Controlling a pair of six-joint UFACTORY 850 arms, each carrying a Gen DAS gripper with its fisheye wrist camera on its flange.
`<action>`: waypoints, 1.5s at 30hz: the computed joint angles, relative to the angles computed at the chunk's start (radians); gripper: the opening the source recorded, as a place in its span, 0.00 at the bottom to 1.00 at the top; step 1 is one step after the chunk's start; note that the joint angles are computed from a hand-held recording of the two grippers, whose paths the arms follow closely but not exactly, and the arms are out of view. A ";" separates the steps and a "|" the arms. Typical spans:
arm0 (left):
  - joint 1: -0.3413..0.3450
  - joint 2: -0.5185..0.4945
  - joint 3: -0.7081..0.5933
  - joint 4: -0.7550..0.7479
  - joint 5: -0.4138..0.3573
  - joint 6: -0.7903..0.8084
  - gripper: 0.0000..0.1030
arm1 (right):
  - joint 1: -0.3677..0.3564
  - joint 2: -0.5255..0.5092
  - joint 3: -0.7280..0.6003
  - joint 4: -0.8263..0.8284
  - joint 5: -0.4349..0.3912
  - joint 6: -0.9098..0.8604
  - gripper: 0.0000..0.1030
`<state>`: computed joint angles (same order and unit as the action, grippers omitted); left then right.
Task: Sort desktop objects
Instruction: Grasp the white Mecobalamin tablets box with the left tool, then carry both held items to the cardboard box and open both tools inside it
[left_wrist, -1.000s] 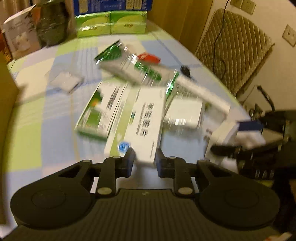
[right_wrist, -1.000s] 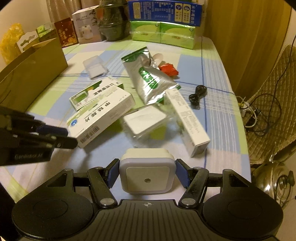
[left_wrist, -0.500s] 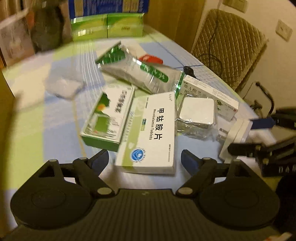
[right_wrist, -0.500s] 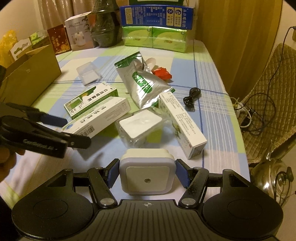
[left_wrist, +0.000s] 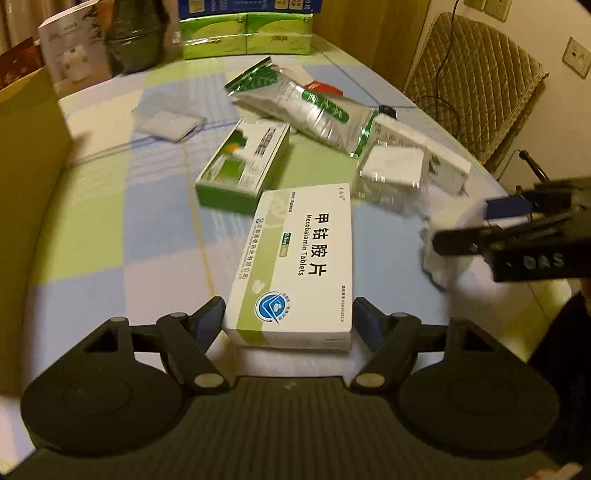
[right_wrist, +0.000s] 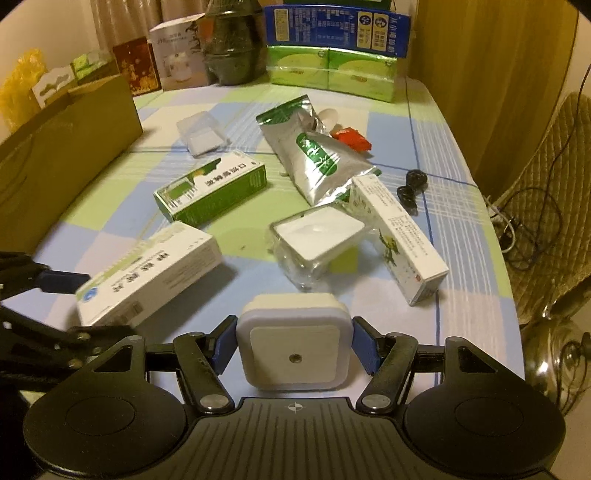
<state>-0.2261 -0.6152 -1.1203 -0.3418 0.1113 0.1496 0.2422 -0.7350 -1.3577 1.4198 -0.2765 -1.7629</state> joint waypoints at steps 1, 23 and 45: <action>-0.001 0.006 0.014 -0.004 0.014 -0.001 0.70 | 0.004 -0.001 0.005 0.028 0.011 -0.026 0.69; 0.001 -0.086 -0.075 0.077 0.023 0.069 0.66 | 0.011 -0.028 -0.008 0.181 0.036 -0.132 0.60; 0.021 0.216 0.164 -0.383 0.154 0.401 0.65 | 0.085 0.187 0.125 0.401 -0.106 -0.308 0.60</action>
